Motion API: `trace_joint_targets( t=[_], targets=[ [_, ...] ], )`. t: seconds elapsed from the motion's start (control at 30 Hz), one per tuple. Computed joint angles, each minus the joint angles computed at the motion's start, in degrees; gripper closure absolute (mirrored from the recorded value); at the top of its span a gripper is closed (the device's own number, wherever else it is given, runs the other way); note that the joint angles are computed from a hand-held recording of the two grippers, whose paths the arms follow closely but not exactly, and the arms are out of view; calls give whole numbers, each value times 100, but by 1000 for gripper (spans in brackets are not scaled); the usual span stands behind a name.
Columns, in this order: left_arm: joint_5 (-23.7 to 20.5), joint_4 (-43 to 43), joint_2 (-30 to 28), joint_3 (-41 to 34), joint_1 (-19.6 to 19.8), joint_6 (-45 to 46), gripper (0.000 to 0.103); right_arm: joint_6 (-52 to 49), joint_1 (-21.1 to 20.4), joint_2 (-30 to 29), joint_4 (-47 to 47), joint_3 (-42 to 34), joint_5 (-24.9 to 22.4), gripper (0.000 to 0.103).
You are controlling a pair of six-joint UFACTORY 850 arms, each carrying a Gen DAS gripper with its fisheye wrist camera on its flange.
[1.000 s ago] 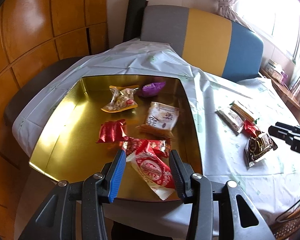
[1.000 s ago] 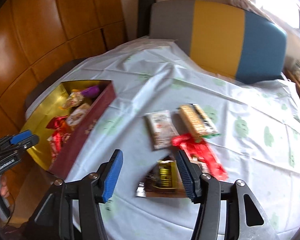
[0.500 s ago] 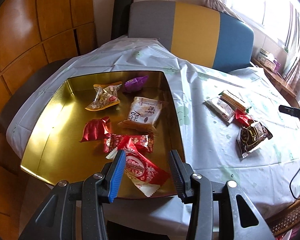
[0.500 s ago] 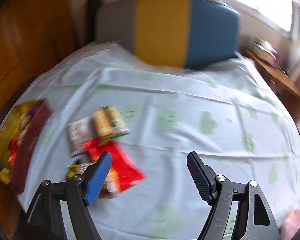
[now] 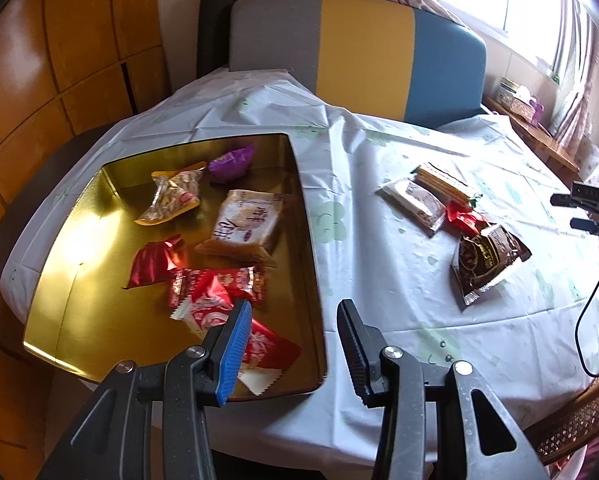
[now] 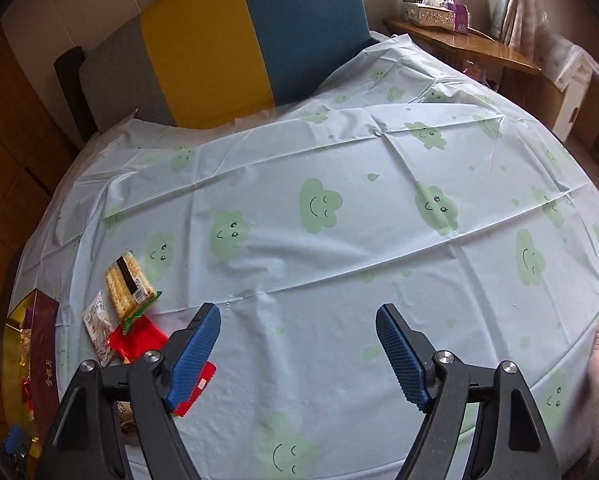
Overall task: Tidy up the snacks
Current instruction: 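Grasp the brown coffee-biscuit bag with the left gripper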
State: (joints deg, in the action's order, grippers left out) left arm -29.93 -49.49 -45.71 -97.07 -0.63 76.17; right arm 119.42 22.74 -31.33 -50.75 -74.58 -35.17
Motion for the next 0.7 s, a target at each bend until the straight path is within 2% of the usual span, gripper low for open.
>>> trace_joint_targets(
  t=[0.3, 0.37, 0.43, 0.67, 0.7],
  targets=[
    [-112, 157, 4, -2, -160, 98, 58, 94, 4, 7, -85, -3, 81, 20],
    [-191, 221, -13, -37, -212, 97, 55, 72, 9, -2, -80, -19, 89, 20],
    [-293, 272, -23, -63, -291, 181, 51, 5, 12, -14, -49, -41, 107, 20],
    [-833, 502, -119, -218, -590, 574, 48, -80, 3, -3, -2, -35, 207, 19],
    [-959, 540, -144, -258, -650, 662, 44, -93, 3, -5, 4, -39, 225, 19]
  ],
)
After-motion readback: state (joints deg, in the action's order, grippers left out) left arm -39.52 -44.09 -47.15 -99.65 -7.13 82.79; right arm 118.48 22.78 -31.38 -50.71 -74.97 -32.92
